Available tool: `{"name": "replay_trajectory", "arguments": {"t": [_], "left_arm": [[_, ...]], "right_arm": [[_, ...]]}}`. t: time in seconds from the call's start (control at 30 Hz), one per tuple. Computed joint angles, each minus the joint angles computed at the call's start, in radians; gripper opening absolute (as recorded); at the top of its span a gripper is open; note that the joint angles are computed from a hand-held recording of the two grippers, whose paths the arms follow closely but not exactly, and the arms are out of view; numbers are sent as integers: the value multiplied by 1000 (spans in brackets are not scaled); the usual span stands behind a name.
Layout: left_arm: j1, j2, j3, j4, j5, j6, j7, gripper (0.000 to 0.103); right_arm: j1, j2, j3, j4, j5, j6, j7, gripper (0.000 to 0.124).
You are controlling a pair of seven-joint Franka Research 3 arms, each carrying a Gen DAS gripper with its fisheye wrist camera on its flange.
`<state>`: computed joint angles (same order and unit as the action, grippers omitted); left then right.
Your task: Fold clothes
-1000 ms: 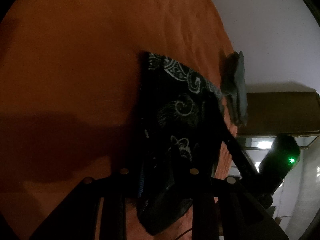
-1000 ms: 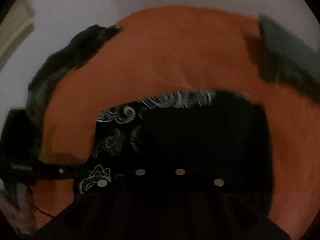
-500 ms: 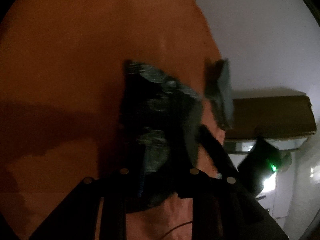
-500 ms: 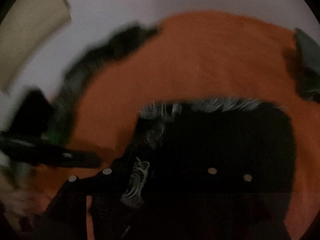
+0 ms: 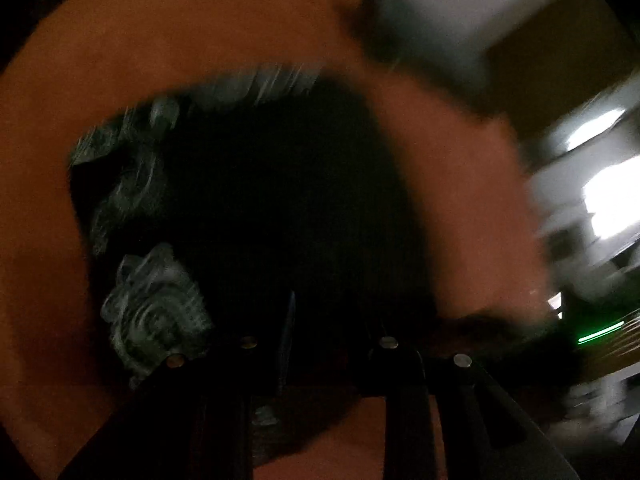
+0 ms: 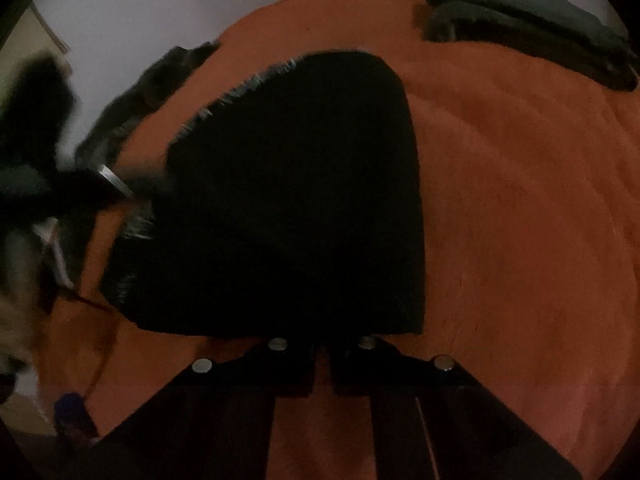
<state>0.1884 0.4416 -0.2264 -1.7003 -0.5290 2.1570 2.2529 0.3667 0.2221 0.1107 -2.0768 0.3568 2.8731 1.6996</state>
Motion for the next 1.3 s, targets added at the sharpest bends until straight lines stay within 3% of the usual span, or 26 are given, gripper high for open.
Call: {"name": "replay_trajectory", "arguments": {"t": [0.1, 0.23, 0.33, 0.47, 0.57, 0.63, 0.67, 0.73, 0.87, 0.9, 0.93, 1.0, 1.03, 1.1, 1.3], "left_arm": [[21, 10, 11, 2, -6, -37, -13, 25], [33, 15, 35, 37, 18, -91, -93, 25], [61, 4, 16, 51, -27, -145, -55, 25], [21, -27, 5, -4, -20, -90, 11, 25], [-35, -22, 28, -44, 88, -15, -9, 25], [-32, -37, 29, -80, 106, 24, -3, 25], [-26, -56, 30, -100, 110, 39, 8, 25], [-16, -81, 40, -111, 115, 33, -5, 25], [64, -82, 34, -67, -56, -140, 13, 25], [74, -89, 35, -79, -102, -143, 17, 25], [94, -99, 24, -97, -144, -134, 20, 25], [59, -143, 57, -164, -239, -13, 61, 25], [71, -140, 39, -160, -258, -11, 69, 25], [58, -123, 37, -133, -281, -30, 75, 25], [-3, -39, 28, -28, -193, 15, 71, 25]], "right_arm": [[-1, -42, -20, -14, -16, 42, 18, 6], [-39, -27, -28, 40, -24, -11, -11, 6], [-87, 46, 12, 148, 82, -83, -106, 6], [-125, 203, 54, 354, 155, -234, -246, 6], [-61, 338, -42, 568, 19, -411, -178, 0], [-46, 359, -79, 616, -51, -409, -77, 0], [-37, 330, -96, 588, -70, -366, -30, 4], [-75, 229, -45, 451, -11, -279, -81, 4], [-129, 51, 35, 214, 168, -153, -217, 4], [-127, 13, 43, 155, 206, -139, -237, 4], [-124, -23, 49, 98, 246, -128, -257, 4], [-116, -50, 52, 27, 331, -139, -276, 4], [-120, -61, 60, -6, 361, -147, -276, 4], [-68, -62, 14, -45, 292, -183, -179, 5], [-95, -125, 45, -73, 668, -146, -445, 6]]}}
